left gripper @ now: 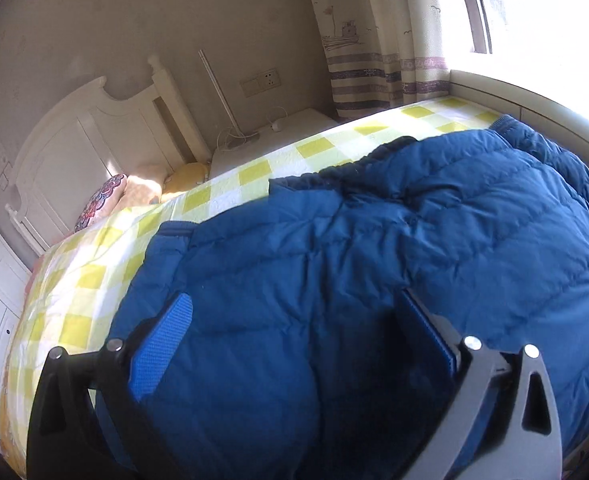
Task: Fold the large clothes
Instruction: 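Grasp the folded jacket end with the right tool and lift it up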
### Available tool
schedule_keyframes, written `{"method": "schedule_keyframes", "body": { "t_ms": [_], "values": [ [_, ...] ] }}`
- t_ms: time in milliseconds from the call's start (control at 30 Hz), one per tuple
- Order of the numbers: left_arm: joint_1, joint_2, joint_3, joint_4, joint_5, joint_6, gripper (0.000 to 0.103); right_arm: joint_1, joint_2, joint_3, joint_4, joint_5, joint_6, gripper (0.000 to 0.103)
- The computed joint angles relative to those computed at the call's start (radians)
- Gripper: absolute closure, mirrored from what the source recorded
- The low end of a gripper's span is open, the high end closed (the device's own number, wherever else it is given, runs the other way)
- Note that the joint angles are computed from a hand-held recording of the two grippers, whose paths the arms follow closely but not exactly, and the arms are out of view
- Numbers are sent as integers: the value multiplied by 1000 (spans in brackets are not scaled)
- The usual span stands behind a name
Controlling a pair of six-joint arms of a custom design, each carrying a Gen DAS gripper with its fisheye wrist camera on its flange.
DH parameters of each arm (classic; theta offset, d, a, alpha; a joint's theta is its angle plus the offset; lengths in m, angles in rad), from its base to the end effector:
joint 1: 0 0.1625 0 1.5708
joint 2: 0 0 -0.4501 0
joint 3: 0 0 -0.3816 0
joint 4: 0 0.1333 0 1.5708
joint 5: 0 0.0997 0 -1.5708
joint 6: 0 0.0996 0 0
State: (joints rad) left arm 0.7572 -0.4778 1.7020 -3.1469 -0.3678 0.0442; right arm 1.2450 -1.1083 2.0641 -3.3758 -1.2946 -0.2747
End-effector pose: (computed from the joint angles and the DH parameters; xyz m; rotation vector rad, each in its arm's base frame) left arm -0.3063 -0.6008 0.0113 0.6086 1.9166 -0.8431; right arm -0.0268 -0.5808 0.2652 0.1056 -2.8375 1.3403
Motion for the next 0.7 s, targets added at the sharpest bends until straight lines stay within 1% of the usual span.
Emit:
{"method": "schedule_keyframes", "body": {
  "t_ms": [33,67,100,133,167,200,233,300,333,367,400,433,500,567,600,667,700],
  "values": [
    [-18,22,44,-75,27,23,2,3,-1,1,-2,-6,4,68],
    [-35,55,65,-172,73,68,2,6,0,5,-10,-13,1,68],
    [-37,70,77,-227,82,81,2,13,2,9,-24,-27,-2,68],
    [-32,71,77,-241,68,89,2,20,3,12,-35,-44,0,68],
    [-21,54,82,-212,34,57,2,28,2,16,-46,-61,6,68],
    [-14,23,93,-144,0,-8,2,40,1,17,-57,-83,13,68],
    [-10,2,105,-111,-32,-31,2,55,3,20,-79,-112,11,68],
    [-5,-44,147,-94,-102,-13,2,108,17,22,-145,-204,-21,68],
    [4,-89,178,-48,-168,-43,2,143,27,24,-191,-262,-54,68],
    [23,-148,209,0,-261,-88,2,188,46,23,-249,-327,-107,68],
    [45,-205,242,7,-351,-124,2,238,73,16,-319,-390,-179,68],
    [64,-254,276,-19,-401,-157,2,288,104,5,-383,-438,-258,68],
    [97,-348,338,-97,-450,-220,3,389,176,-30,-492,-507,-424,68],
    [136,-446,391,-201,-527,-243,3,480,269,-78,-584,-542,-632,68],
    [153,-491,413,-249,-552,-248,3,523,317,-101,-614,-556,-737,68],
    [176,-568,444,-314,-558,-262,3,599,425,-148,-641,-610,-946,68],
    [193,-601,451,-325,-588,-272,3,627,485,-163,-659,-637,-1051,68]
  ]
}}
